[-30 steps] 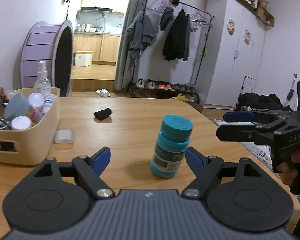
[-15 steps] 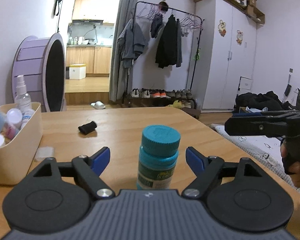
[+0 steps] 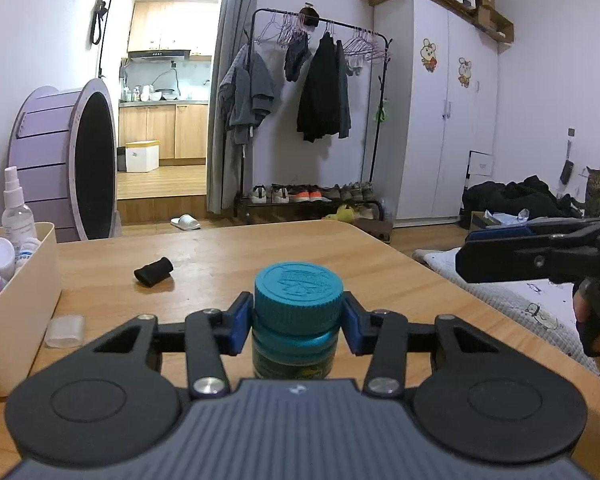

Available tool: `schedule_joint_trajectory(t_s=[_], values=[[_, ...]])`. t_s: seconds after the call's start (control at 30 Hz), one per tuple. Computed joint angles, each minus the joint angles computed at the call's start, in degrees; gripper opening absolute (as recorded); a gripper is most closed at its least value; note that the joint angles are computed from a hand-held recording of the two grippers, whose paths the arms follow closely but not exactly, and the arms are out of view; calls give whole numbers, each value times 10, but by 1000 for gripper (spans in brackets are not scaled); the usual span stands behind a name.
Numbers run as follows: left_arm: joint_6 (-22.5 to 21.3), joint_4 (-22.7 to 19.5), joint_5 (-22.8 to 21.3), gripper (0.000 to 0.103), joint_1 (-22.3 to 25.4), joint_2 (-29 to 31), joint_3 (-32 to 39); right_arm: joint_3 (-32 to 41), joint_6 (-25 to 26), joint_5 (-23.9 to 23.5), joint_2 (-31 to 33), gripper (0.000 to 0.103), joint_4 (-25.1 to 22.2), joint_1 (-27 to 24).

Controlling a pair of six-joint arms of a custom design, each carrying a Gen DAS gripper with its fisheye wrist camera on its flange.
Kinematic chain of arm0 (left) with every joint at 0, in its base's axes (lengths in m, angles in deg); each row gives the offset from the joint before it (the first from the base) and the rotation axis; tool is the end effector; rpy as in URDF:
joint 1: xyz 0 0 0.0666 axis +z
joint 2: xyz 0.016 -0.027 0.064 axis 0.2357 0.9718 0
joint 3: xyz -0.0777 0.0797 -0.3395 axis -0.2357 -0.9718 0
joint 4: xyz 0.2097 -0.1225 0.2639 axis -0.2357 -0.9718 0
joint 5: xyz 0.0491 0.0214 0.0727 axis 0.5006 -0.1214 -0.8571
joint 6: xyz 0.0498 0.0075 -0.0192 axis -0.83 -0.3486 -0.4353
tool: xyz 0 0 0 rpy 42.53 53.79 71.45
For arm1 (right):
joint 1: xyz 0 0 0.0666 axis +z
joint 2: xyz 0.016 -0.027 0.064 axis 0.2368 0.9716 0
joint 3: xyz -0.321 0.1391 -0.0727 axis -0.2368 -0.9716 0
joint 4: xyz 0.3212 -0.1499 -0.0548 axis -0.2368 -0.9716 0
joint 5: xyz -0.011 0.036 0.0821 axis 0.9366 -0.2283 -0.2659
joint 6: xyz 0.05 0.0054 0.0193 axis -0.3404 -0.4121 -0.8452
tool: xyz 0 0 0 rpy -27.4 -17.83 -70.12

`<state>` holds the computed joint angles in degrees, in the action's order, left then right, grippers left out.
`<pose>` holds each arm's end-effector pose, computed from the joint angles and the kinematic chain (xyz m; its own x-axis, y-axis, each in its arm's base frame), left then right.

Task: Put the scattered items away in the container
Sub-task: 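Move the left gripper to the upright teal bottle and grasp it, then carry the teal bottle into the basket and open the left gripper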

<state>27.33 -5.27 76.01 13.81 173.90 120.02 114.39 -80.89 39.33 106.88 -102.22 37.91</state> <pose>0.5179 -0.0236 0.3986 -0.2761 0.2083 -0.9383 0.7175 0.6943 -0.0570 0.4649 0.2013 0.4351 -0.3697 0.1328 -0.9196 -0.1491 0.9684 0.1998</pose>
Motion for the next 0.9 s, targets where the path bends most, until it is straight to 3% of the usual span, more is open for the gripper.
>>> schedule_joint_trajectory(t_s=[0.33, 0.6, 0.9], values=[[22, 34, 21, 46, 18, -19, -18, -3, -6, 9, 1, 103, 20, 5], [91, 77, 35, 46, 60, -16, 4, 22, -4, 9, 24, 103, 13, 15], [145, 102, 13, 46, 117, -1, 44, 64, -1, -3, 58, 103, 3, 26]])
